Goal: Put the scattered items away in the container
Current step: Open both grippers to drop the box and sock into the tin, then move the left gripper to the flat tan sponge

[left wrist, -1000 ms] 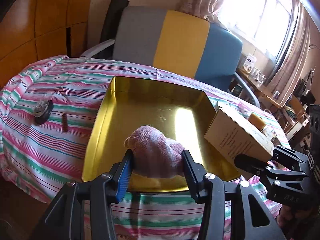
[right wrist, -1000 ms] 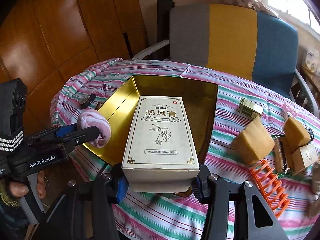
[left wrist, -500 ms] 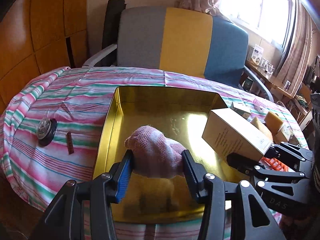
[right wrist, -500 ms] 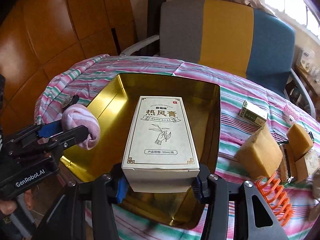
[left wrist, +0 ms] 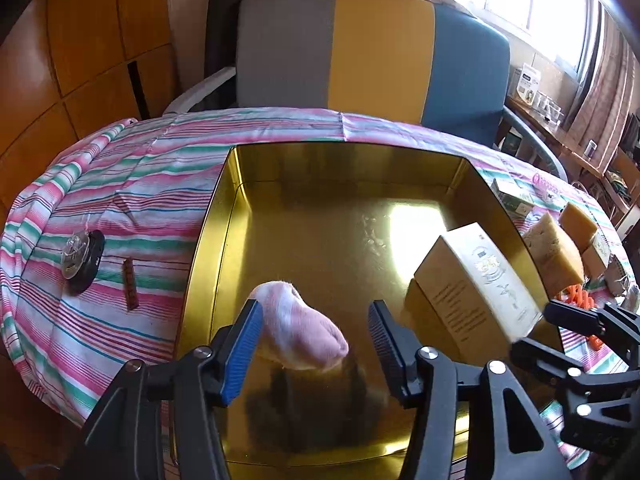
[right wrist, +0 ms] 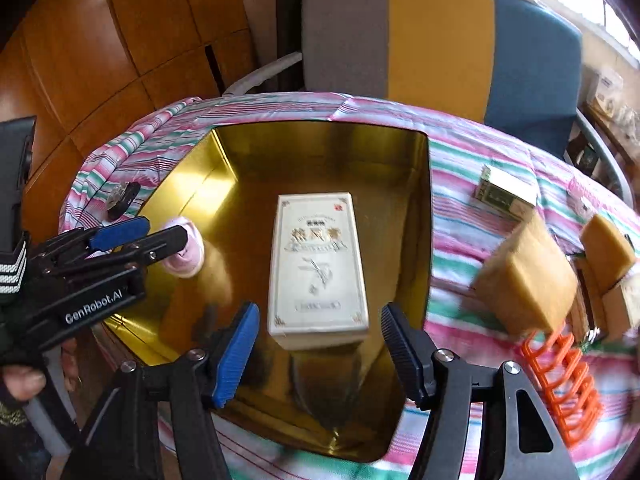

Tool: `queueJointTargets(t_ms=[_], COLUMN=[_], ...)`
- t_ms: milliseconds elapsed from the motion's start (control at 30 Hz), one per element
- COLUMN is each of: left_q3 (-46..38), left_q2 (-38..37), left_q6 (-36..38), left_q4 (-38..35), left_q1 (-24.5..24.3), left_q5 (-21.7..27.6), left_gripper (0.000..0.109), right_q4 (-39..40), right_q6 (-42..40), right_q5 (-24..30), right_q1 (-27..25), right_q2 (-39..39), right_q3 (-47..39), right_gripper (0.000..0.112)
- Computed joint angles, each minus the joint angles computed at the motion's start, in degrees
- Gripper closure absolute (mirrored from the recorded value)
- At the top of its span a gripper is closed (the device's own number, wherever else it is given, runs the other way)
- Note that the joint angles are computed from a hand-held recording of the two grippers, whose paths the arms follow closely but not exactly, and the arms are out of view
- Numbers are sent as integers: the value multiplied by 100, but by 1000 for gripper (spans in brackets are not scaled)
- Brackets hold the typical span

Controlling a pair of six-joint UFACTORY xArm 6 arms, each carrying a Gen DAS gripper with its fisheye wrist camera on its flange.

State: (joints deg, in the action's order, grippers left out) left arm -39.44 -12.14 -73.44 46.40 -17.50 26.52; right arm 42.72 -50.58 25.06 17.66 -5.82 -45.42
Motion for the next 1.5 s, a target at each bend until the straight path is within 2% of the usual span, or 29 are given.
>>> queueJointTargets(t_ms=[100, 200, 267, 433, 567, 700, 867, 1067, 1167, 1200, 1267, 1300, 1500], left_q3=[209, 427, 541, 584, 339, -147, -643, -856, -967, -1014, -1173, -1256, -2082], left_q2=[-312, -637, -775, -763, -407, 188, 713, 992, 1093, 1126, 1229, 1276, 1752], left_q6=[-403, -790, -976, -1147, -948, -179, 555, 1143, 1307, 1385, 1548, 1610, 2183], left_q4=[176, 343, 374, 368, 216, -423, -1075, -1749, -1927, -1992, -2090, -2104, -2121], left_q1=[-43, -158, -303, -796, -1202, -1583, -1924, -2084, -2118, -2120, -2129, -2131, -2090], left_q5=[-68, -132, -213, -652, -1023, -1149, -1071, -907, -851, -831, -743, -699, -375], left_gripper=[53, 53, 52, 52, 48, 48, 48, 47, 47, 47, 47, 47, 46], right_q4=[227, 606, 853, 657, 448, 296, 286, -59, -101, -9, 162, 230, 549], right_q6=[-209, -639, -927, -1030, -984, -1343, -1868, -1766, -1842, -1958, -2084, -2077, -2198], right_q5=[205, 393, 780, 633, 569, 629, 977, 763, 639, 513, 359, 339, 599], right_q1=[-238, -522, -868, -1595, -2321, -2817, -2891, -2619, -2590, -2575, -2590, -2623, -3029], right_q2=[-206, -512, -648, -664, -390, -35, 529, 1286, 1414, 1391, 1332, 1292, 971], right_q3=[140, 312, 321, 457, 391, 140, -446, -979, -981, -912, -802, -763, -468], right_gripper=[48, 41, 38, 35, 34, 32, 24, 24, 24, 25, 39, 41, 45])
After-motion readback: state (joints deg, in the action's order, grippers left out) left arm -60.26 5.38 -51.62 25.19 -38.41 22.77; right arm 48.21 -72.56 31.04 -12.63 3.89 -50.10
